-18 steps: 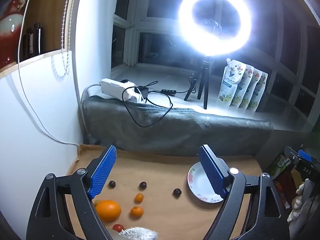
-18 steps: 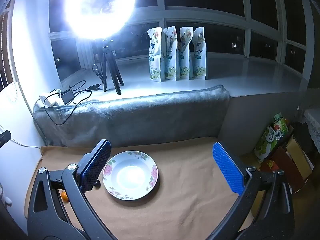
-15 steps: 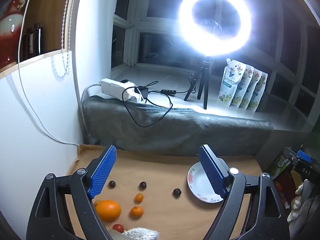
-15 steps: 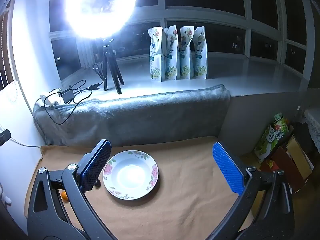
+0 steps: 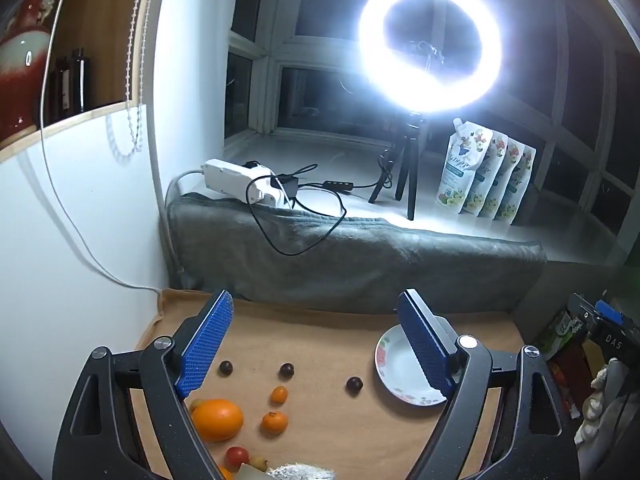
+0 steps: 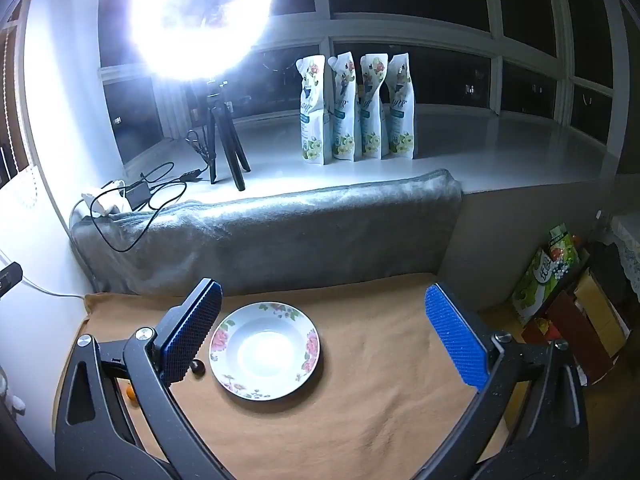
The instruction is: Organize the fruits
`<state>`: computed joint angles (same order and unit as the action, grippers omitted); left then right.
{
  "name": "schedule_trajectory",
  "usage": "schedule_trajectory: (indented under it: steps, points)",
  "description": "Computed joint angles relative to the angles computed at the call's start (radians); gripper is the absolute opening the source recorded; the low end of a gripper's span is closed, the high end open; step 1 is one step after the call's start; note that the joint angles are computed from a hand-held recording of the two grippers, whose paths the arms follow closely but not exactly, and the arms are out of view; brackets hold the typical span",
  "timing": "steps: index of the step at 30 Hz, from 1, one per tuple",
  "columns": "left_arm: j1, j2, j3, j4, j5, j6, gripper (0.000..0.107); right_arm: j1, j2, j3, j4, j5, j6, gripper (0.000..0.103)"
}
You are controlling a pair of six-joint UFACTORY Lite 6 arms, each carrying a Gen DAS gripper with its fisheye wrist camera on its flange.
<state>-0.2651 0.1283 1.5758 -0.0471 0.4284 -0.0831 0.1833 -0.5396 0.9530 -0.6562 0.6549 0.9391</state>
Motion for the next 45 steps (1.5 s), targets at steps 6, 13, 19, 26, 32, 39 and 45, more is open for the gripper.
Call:
schedule_trajectory:
  steps: [6, 13, 19, 26, 32, 39, 45]
  points:
    - [-0.007, 0.003, 0.000, 0.016, -0.002, -0.014, 0.085, 0.001, -0.001, 0.002, 0.002, 0.004, 0.000, 0.103]
    - [-0.014, 0.005, -0.001, 0.024, -0.006, -0.023, 0.085, 0.000, 0.004, 0.008, -0.001, 0.004, 0.001, 0.103]
    - [-0.018, 0.002, -0.005, 0.037, -0.009, -0.039, 0.085, 0.001, 0.006, 0.009, 0.000, 0.004, 0.002, 0.103]
    - [-0.017, 0.003, -0.007, 0.029, -0.012, -0.032, 0.085, -0.001, 0.008, 0.006, 0.000, -0.001, 0.003, 0.103]
    - [-0.022, 0.005, -0.007, 0.035, -0.011, -0.038, 0.085, -0.004, 0.011, 0.005, 0.002, -0.005, 0.003, 0.103]
    - [-0.025, 0.010, -0.008, 0.037, -0.014, -0.039, 0.085, -0.010, 0.006, 0.002, 0.013, -0.005, -0.006, 0.103]
    - [-0.032, 0.018, 0.003, 0.037, -0.013, -0.036, 0.085, -0.015, 0.008, 0.004, 0.022, -0.007, -0.016, 0.103]
